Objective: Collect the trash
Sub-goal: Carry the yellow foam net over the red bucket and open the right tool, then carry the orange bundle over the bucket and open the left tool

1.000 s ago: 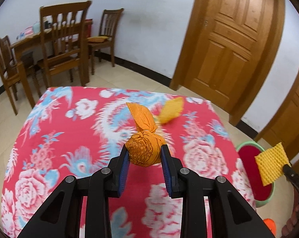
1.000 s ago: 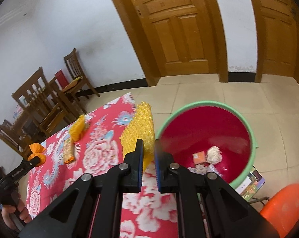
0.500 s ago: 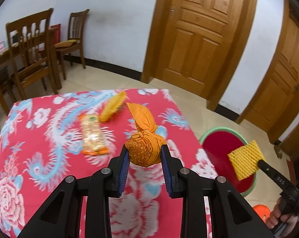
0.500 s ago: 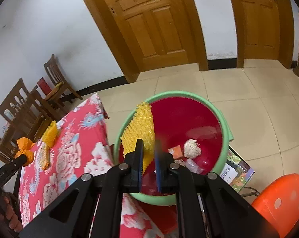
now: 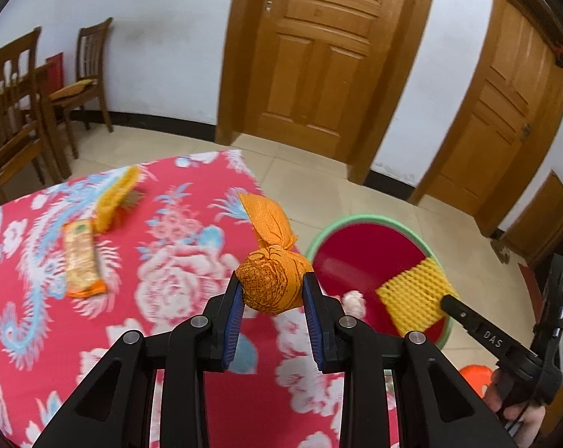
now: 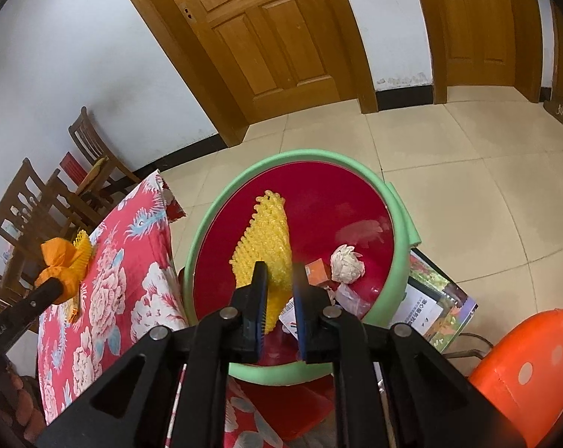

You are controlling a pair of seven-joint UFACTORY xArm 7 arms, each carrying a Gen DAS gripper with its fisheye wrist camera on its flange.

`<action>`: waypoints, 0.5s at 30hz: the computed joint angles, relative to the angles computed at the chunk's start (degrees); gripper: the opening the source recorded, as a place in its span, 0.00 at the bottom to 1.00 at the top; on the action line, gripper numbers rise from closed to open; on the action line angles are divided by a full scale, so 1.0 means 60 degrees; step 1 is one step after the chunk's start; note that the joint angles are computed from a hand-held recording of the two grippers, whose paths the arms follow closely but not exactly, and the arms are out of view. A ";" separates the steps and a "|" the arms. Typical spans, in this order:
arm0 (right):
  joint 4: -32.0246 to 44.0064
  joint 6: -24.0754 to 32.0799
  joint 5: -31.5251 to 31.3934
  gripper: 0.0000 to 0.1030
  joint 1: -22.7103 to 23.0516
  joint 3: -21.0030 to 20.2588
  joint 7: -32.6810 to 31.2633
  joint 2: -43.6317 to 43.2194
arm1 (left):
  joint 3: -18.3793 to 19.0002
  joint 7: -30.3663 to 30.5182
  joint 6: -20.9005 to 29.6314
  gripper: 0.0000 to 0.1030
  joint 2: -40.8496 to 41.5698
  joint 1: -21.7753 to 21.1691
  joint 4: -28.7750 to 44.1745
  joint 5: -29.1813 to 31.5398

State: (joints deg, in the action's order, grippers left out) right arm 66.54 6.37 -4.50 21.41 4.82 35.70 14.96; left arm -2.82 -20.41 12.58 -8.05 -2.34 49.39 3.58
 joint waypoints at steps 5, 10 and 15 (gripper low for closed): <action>-0.0222 -0.0167 0.0447 0.32 -0.0336 0.0287 -0.0304 -0.0121 | -0.0021 0.0299 -0.0039 0.30 0.0379 -0.0238 0.0284 -0.0253; -0.0427 -0.0225 0.0549 0.34 -0.0300 0.0205 -0.0276 -0.0307 | -0.0066 0.0464 -0.0022 0.30 0.0744 -0.0423 0.0535 -0.0404; -0.0740 -0.0377 0.0661 0.36 -0.0363 0.0246 -0.0218 -0.0574 | -0.0127 0.0809 -0.0055 0.31 0.1083 -0.0657 0.0731 -0.0715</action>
State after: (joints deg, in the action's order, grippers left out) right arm 62.10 4.11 -0.54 19.23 6.30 34.39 11.52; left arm -3.58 -15.56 12.25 -1.56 -6.28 53.78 -0.71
